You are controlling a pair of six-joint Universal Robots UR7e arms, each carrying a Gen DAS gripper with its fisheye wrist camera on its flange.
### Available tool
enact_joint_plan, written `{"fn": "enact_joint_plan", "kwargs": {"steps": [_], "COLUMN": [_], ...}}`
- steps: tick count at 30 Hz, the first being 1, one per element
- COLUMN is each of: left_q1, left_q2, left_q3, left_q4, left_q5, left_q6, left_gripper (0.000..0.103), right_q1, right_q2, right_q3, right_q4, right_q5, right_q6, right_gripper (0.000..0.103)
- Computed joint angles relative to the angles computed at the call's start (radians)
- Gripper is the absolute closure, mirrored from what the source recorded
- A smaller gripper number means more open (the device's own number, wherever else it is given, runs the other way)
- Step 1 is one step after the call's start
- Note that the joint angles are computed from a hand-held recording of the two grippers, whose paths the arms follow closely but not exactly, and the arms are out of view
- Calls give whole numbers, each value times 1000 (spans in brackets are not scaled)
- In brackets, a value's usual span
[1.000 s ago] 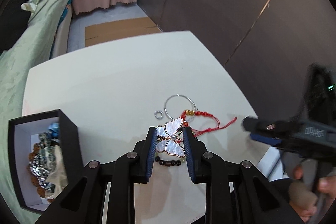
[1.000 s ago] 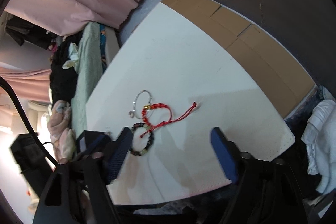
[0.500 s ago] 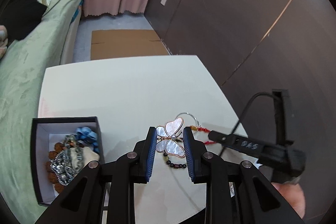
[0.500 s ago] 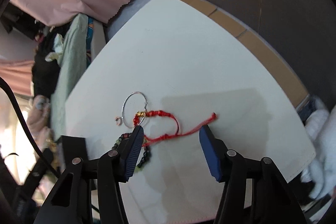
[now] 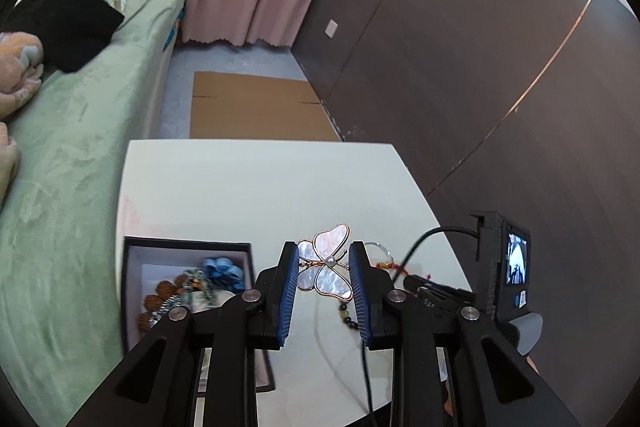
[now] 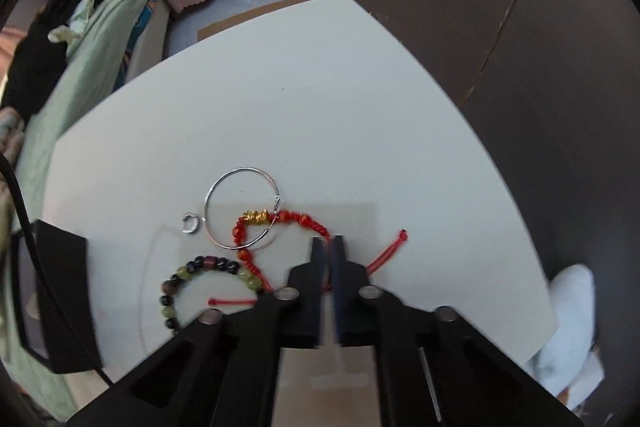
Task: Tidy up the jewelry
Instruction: 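Carry the butterfly bracelet into the box with the left tool while the right tool grasps the red bracelet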
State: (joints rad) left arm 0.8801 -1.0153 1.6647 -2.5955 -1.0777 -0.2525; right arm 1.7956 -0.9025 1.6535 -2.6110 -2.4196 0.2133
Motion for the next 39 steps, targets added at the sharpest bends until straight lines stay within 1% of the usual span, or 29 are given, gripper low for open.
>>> {"fn": "enact_joint_plan", "kwargs": {"steps": [2, 5, 7, 10, 11, 16, 19, 20, 24, 25, 27, 28, 29, 32, 39], "left_q1": [3, 7, 12, 21, 24, 30, 31, 33, 53, 61, 75, 78, 78, 73, 86], "left_q2": [-16, -33, -47, -69, -73, -98, -104, -104, -104, -104, -110, -114, -121, -141, -180], "left_q3": [8, 16, 25, 38, 41, 58, 62, 61, 49, 42, 38, 44, 52, 72, 91], "left_q4": [-8, -9, -8, -1, -1, -5, -2, 2, 38, 57, 71, 54, 36, -1, 4], "left_q5": [3, 13, 18, 21, 22, 29, 34, 33, 7, -3, -24, -28, -25, -6, 24], "left_q6": [0, -2, -5, -16, -18, -25, -29, -32, -71, -85, -111, -115, -115, -108, -128], "left_gripper": [76, 76, 76, 76, 76, 76, 76, 76, 75, 73, 56, 39, 29, 27, 27], "right_q1": [-9, -4, 0, 9, 14, 61, 88, 94, 108, 110, 115, 118, 119, 126, 122], "right_q2": [-29, -68, -93, -135, -126, -134, -115, -107, -87, -81, -69, -63, -56, -35, 13], "right_q3": [23, 67, 96, 136, 128, 166, 159, 155, 145, 140, 136, 134, 131, 126, 101], "right_q4": [-22, -103, -153, -212, -227, -343, -387, -403, -448, -455, -467, -471, -473, -484, -465], "right_q5": [62, 115, 164, 256, 267, 322, 353, 374, 430, 444, 479, 491, 510, 546, 624], "right_q6": [9, -12, -23, -24, -27, -69, -89, -96, -120, -124, -126, -125, -125, -135, -142], "right_gripper": [100, 100, 100, 100, 100, 100, 100, 100, 100, 100, 100, 100, 100, 100, 100]}}
